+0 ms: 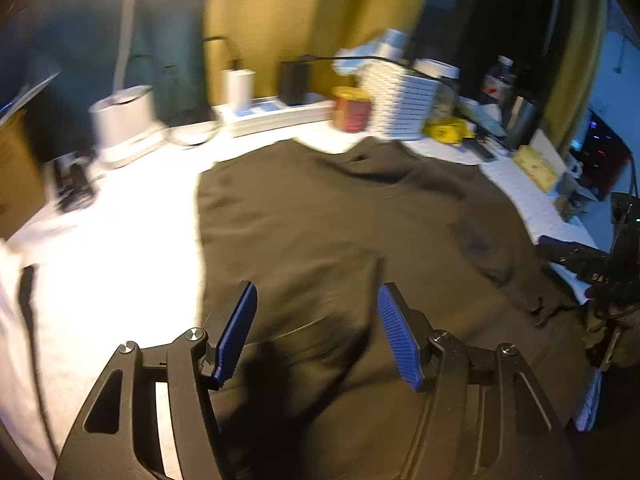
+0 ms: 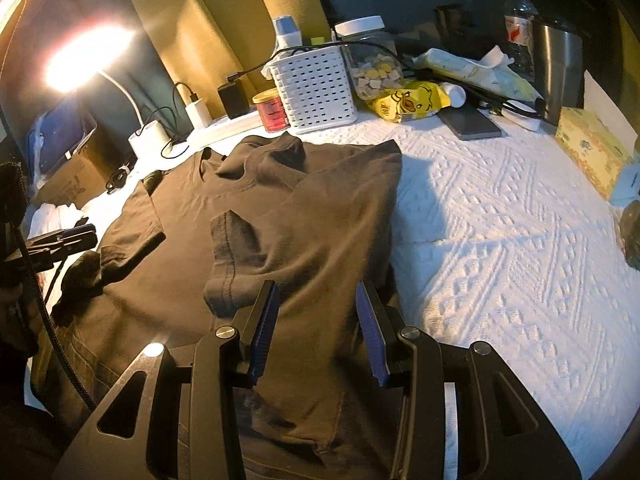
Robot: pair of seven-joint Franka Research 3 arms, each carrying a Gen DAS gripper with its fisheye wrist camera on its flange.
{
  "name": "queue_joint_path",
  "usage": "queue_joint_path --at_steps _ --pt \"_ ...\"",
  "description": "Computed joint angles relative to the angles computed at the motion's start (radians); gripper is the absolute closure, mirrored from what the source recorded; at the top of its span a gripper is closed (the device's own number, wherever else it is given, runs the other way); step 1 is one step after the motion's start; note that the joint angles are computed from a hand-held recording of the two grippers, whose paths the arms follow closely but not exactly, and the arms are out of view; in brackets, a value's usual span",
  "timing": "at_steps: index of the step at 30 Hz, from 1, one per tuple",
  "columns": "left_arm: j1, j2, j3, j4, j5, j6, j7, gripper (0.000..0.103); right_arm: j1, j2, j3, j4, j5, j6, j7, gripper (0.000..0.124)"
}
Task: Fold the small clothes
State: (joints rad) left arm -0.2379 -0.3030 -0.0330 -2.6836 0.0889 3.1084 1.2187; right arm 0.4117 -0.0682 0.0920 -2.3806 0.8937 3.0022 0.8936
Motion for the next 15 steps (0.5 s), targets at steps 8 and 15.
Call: queue_joint_path --at_steps 8,15 --pt "0.035 -0.072 0.036 -0.092 -0.002 -0.041 -0.018 0.040 0.007 0.008 0.013 0.006 -0.053 -0.004 0.043 0.081" --pt "-0.133 -0.069 0.148 -0.106 -0.074 -0.027 0.137 0.078 0.014 0.006 0.021 0.006 -0.106 -0.007 0.085 0.081"
